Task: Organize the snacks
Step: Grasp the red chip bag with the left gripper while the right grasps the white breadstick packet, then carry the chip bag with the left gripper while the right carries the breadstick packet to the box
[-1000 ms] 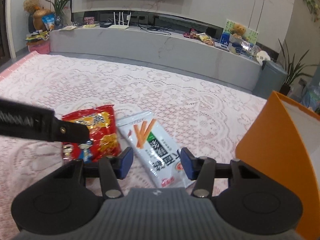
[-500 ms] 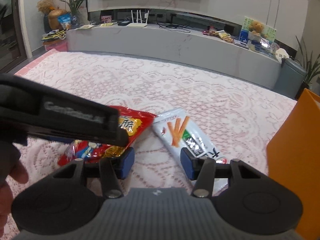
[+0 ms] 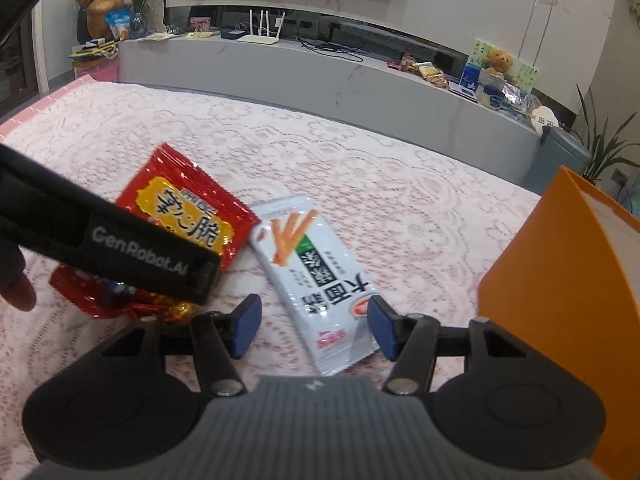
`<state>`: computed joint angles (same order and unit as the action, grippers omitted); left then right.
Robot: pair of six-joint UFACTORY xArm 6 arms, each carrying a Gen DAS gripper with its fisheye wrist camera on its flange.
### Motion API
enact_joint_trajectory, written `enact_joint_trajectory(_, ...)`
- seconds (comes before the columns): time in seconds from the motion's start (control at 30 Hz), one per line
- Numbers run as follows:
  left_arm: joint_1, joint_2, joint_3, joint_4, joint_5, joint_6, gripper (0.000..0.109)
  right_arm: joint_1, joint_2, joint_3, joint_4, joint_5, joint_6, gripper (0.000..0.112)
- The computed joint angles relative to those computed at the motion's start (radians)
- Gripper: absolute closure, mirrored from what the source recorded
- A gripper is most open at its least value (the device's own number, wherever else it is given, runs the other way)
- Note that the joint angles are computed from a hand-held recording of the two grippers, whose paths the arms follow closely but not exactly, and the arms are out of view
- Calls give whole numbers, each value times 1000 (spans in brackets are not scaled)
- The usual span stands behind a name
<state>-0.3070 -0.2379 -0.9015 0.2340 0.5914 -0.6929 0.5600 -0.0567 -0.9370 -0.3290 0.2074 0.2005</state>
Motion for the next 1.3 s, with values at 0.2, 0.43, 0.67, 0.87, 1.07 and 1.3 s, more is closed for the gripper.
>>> enact_joint_trajectory(0.2, 27, -45, 40, -121, -57, 52, 53, 3, 51, -57, 36, 29, -79, 46)
enact_joint_trajectory(0.43, 37, -111, 84, -140, -76, 74, 71, 16, 120, -185, 124, 168, -139, 28)
enact_joint_trajectory(0.67, 37, -135, 64, -82, -6, 49, 75, 3, 216, -378, 312, 390, -369, 26)
enact_joint_trajectory(0.87, 39, -154, 69, -75, 8, 29, 76, 0, 218, -405, 459, 453, -517, 60)
enact_joint_trajectory(1.07, 30, -194, 87, -64, 24, 15, 76, 22, 191, -397, 387, 473, -475, 67)
enact_joint_trajectory(1.3, 12, -262, 116, -42, 71, -29, 76, 39, 89, -329, 399, 516, -464, 70)
